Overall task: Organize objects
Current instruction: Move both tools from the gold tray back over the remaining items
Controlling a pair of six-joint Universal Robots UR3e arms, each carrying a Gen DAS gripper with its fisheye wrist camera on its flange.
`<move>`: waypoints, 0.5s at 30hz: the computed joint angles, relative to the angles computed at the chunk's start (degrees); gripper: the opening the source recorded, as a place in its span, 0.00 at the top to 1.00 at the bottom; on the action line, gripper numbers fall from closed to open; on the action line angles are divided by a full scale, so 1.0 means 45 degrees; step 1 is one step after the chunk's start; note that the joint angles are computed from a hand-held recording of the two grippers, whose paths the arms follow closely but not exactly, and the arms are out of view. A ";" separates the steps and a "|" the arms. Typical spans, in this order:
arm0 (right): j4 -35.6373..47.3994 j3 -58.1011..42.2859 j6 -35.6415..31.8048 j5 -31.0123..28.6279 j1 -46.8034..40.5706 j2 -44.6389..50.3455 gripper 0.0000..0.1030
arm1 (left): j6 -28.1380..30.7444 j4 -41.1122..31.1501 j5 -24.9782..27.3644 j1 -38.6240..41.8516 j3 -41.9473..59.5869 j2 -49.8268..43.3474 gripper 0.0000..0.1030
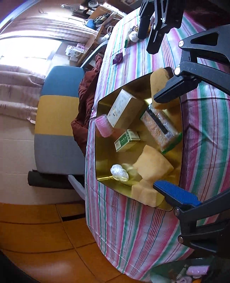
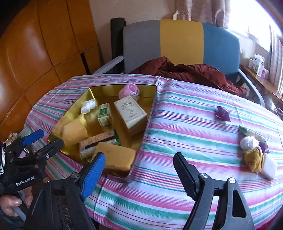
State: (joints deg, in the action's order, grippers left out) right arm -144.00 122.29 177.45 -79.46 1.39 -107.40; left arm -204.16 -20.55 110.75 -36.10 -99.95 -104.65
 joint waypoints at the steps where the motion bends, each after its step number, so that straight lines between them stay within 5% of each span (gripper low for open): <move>1: 0.0109 0.0115 -0.0031 -0.0042 -0.0095 -0.0202 0.22 | 0.0000 -0.0076 -0.0032 -0.0053 0.0086 -0.0032 0.13; 15: 0.2484 0.1835 -0.1377 0.0696 -0.3346 -0.3097 0.22 | 0.0739 -0.0447 -0.0764 -0.0745 0.1429 -0.0876 0.13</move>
